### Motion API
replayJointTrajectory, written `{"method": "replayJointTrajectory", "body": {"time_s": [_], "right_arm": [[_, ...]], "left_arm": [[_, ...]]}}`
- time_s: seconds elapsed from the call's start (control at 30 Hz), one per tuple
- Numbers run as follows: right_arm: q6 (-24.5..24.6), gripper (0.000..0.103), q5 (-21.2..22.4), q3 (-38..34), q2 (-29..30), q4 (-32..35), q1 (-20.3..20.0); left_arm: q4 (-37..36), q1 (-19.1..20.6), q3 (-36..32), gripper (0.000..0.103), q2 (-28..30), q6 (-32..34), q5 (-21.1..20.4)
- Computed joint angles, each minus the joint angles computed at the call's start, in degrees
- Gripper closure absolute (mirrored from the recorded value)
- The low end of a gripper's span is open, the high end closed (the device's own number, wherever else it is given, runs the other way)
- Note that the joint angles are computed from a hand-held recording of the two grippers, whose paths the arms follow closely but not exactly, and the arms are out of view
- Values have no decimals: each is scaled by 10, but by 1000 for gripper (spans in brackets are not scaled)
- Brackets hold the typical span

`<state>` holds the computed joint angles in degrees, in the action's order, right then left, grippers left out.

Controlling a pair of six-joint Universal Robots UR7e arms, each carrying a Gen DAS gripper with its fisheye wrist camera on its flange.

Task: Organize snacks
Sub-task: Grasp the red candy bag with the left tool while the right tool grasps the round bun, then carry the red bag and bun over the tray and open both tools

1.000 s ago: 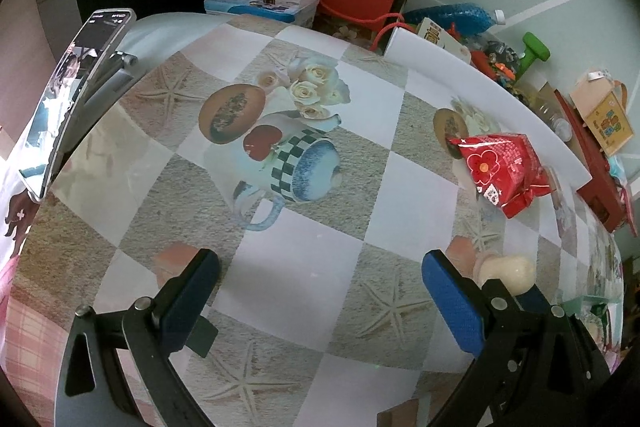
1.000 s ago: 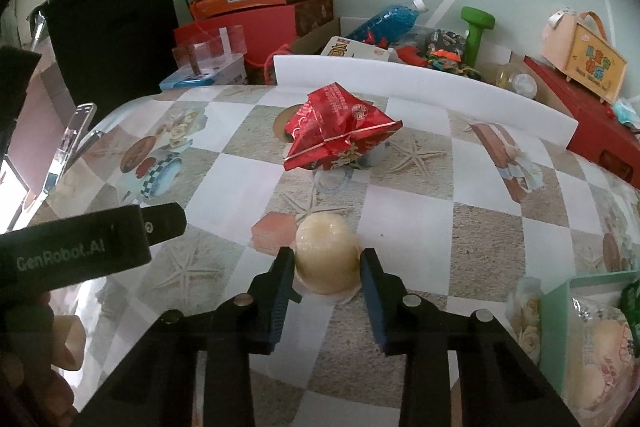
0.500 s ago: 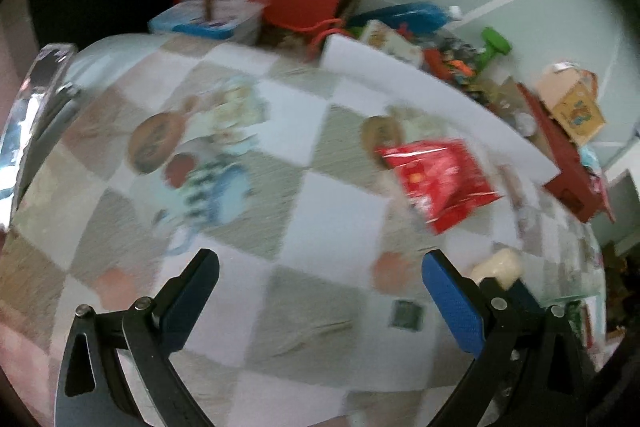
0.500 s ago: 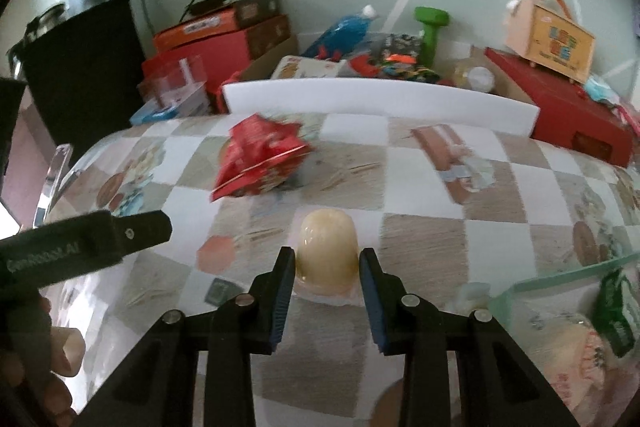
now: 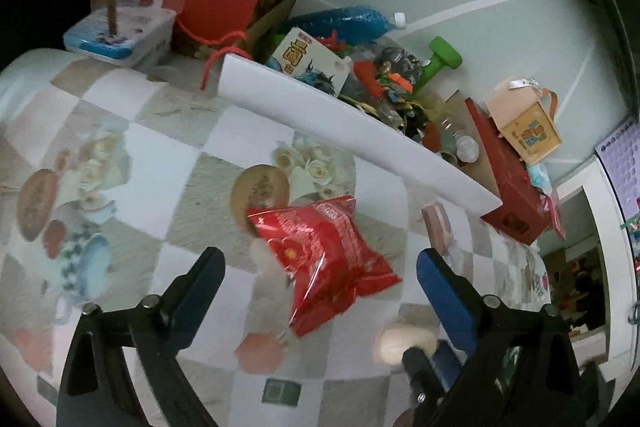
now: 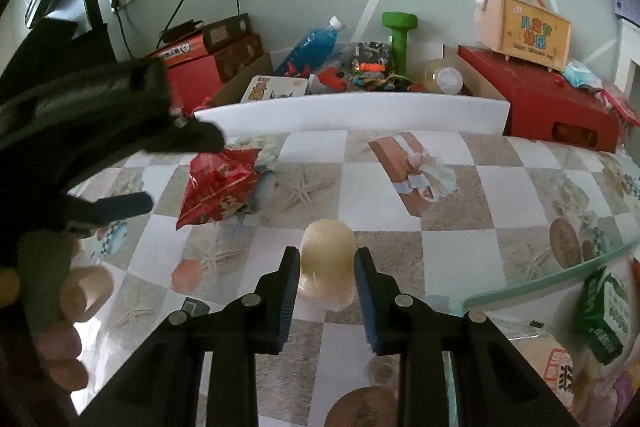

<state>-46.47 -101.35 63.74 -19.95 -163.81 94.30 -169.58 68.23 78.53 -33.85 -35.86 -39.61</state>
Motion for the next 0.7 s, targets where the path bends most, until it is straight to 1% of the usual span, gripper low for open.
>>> {"method": "replayJointTrajectory", "body": {"time_s": [0.03,0.07,0.2,0.23,0.27,0.4,0.47,0.7], "right_arm": [[1,73,2,-2,0,2,0],[2,73,2,-2,0,3,-1],[3,73,3,-6,1,8,-1],[3,73,2,-8,2,9,0],[4,73,2,-8,3,7,-1],[6,72,-3,-14,7,6,0],[5,72,-5,-15,9,7,0],[6,69,-20,-23,16,10,1]], "left_arm": [[15,3,-8,21,4,-8,0],[27,7,-12,32,4,-17,-1],[25,17,-17,34,10,-21,-27],[42,18,-21,38,12,-26,-25],[63,18,-25,45,13,-36,-17],[57,19,-20,46,12,-31,-17],[67,16,-12,46,6,-35,-7],[38,5,64,46,-27,-61,7]]}}
